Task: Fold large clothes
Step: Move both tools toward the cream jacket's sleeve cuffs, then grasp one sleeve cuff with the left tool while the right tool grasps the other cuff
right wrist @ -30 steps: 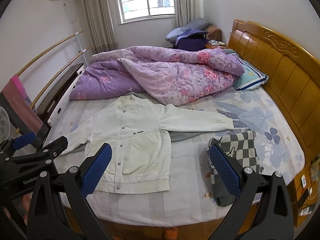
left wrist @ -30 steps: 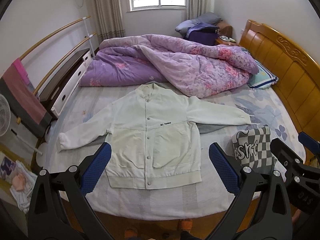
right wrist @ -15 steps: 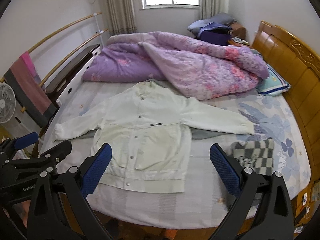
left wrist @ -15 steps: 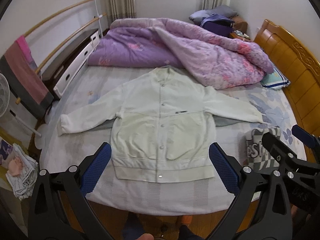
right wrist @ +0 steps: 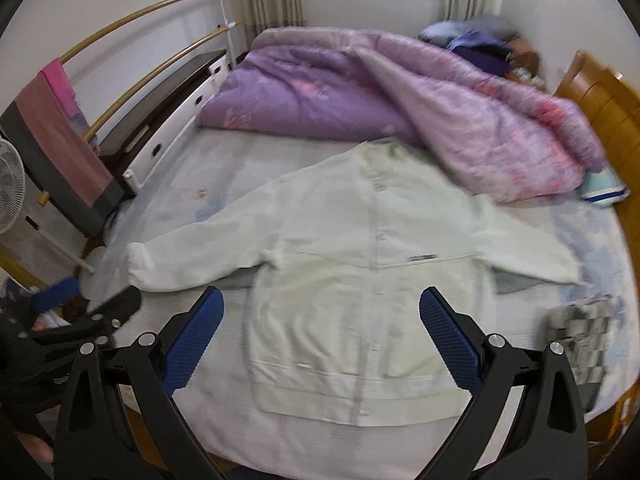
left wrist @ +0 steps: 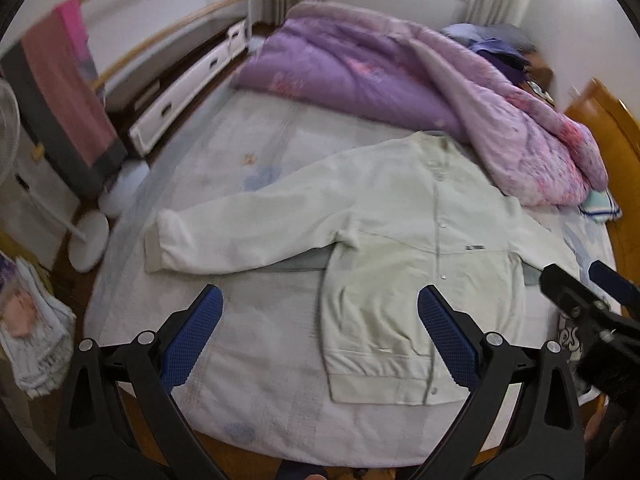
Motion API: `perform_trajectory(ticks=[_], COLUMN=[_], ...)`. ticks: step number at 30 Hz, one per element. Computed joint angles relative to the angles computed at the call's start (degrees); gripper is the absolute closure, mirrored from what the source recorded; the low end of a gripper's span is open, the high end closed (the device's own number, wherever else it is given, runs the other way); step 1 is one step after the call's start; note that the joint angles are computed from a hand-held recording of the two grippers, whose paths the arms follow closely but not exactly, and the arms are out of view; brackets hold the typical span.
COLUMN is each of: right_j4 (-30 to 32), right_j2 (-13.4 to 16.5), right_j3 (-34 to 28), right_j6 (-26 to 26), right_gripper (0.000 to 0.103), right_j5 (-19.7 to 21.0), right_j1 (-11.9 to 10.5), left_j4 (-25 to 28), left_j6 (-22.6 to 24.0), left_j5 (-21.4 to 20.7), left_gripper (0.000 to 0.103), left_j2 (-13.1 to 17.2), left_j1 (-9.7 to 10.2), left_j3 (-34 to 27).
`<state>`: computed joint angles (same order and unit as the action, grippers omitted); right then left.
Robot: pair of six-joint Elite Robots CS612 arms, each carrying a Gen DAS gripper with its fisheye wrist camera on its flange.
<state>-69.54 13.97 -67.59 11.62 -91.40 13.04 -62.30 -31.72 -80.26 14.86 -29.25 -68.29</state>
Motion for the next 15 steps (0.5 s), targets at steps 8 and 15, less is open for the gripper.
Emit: perform_trajectory(ticks=[8,15], right_j4=[-5.38,-9.71], right_j2=[-1.94,-4.65], right_j3=[13.18,26.51], right_j6=[-1.41,-3.17], right_gripper=[0.044,0.077], right_j5=[3.44,7.77], right_j1=[0.95,0.60], left_j4=[1.94,-2.15], left_j6=[-15.04,-30.65], left_j5=[-6.37,-8.49], left_gripper=[0.005,0.005], left_j2=[4.62,10.34], left_j1=[7.57,13.55], left_j3=[0.64,-1.37])
